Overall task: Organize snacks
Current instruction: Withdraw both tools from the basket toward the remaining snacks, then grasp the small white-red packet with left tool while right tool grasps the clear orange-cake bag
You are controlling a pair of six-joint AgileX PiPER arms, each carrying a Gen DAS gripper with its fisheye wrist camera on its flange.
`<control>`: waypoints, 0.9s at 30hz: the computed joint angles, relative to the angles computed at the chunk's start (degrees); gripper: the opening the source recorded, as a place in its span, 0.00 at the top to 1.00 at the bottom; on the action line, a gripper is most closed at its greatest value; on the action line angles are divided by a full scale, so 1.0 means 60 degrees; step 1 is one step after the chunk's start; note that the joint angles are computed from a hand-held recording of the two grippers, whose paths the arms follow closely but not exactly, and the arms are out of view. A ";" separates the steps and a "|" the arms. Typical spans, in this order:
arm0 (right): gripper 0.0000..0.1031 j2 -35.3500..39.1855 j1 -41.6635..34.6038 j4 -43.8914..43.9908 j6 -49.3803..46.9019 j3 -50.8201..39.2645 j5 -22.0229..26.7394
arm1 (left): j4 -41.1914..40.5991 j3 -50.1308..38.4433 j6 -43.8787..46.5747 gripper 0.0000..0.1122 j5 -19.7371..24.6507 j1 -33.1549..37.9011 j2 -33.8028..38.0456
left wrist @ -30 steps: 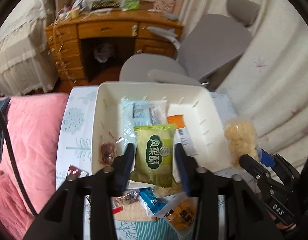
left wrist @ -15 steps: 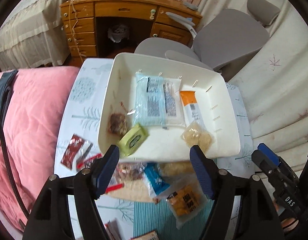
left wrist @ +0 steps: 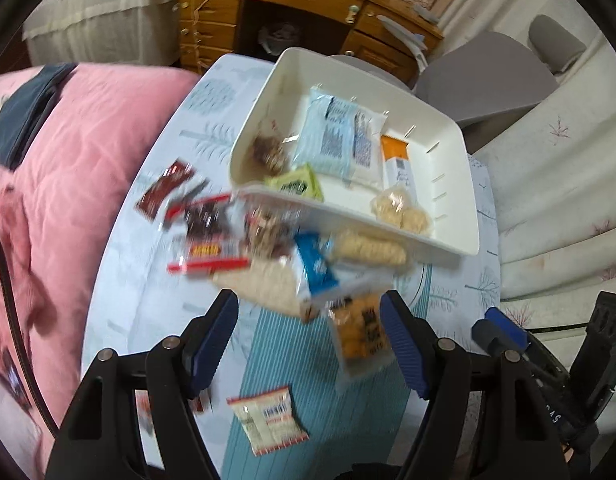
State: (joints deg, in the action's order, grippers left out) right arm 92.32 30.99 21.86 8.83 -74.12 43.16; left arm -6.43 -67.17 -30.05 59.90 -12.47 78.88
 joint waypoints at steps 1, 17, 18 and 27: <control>0.33 -0.0052 0.0044 0.0090 -0.0164 0.0119 0.0065 | 0.0064 0.0211 -0.0258 0.33 0.0002 -0.0094 -0.0203; 0.21 -0.0023 0.0082 0.1424 -0.2812 0.0642 0.1231 | 0.1356 0.3579 -0.6344 0.28 0.0028 -0.3279 -0.2653; 0.20 0.0017 0.0082 0.1475 -0.2910 0.0637 0.1308 | 0.1330 0.3706 -0.6594 0.28 -0.0020 -0.3447 -0.2623; 0.16 0.0529 0.0137 0.1356 -0.2970 0.0466 0.1780 | 0.0138 0.4537 -0.6295 0.28 -0.0954 -0.3450 -0.1761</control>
State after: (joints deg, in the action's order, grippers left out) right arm 95.50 31.81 30.00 -8.99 -71.32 53.85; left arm -5.60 -39.94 -67.82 54.18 -33.17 68.32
